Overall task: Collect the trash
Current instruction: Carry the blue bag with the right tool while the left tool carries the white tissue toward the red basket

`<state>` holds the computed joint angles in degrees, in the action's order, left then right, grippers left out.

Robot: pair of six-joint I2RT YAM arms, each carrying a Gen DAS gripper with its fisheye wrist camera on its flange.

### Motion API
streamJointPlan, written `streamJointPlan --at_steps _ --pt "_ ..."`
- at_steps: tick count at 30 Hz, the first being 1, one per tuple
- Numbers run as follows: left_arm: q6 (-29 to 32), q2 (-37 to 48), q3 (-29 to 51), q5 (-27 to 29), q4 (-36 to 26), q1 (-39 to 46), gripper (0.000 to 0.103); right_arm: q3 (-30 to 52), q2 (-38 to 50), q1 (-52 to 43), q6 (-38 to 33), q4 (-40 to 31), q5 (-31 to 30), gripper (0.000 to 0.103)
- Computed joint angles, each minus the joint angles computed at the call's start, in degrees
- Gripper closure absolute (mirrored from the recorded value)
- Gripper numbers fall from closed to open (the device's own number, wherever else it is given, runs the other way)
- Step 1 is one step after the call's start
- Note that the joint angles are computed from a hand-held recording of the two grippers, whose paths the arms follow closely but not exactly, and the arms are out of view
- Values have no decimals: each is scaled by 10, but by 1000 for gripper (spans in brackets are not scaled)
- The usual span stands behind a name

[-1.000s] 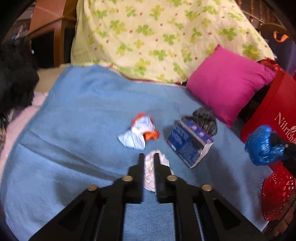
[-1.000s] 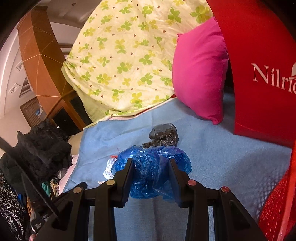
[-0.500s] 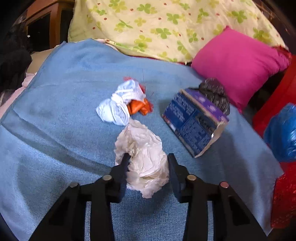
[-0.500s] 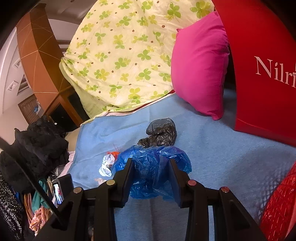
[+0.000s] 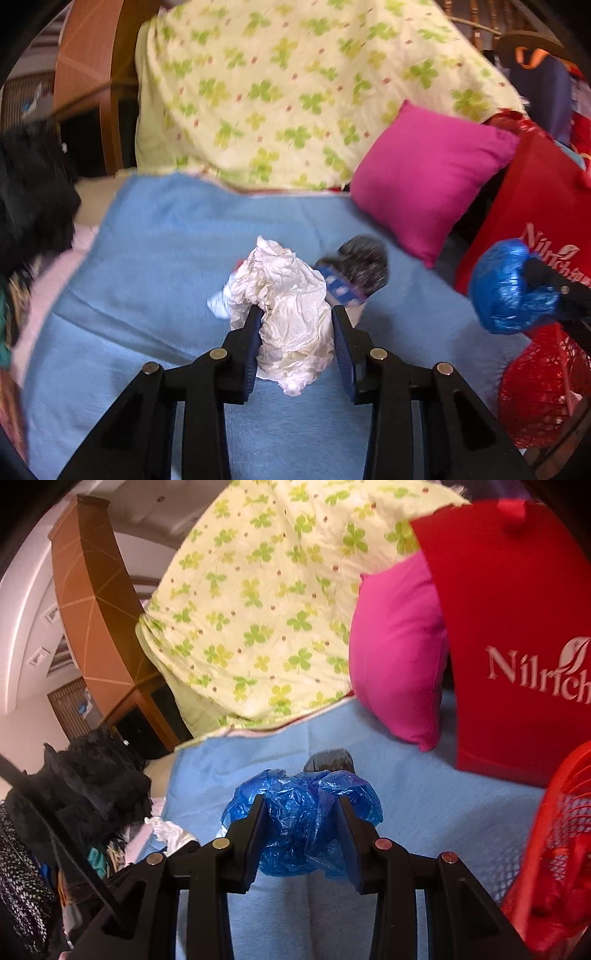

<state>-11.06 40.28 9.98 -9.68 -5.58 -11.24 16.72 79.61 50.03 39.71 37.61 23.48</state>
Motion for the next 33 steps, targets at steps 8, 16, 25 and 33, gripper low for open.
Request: streamJointPlan --at_steps 8,16,25,33 --pt "-70 -145 80 -201 -205 -212 64 -57 -226 88 5 -130 122 63" --pt "-167 -112 138 -413 -291 -450 64 -87 -471 260 46 -336 320 63" --pt "-288 -11 179 -521 -360 -602 64 -78 -608 383 154 -561 468 63" --pt "-299 64 187 -524 -319 -632 64 -81 -676 374 164 -628 473 63"
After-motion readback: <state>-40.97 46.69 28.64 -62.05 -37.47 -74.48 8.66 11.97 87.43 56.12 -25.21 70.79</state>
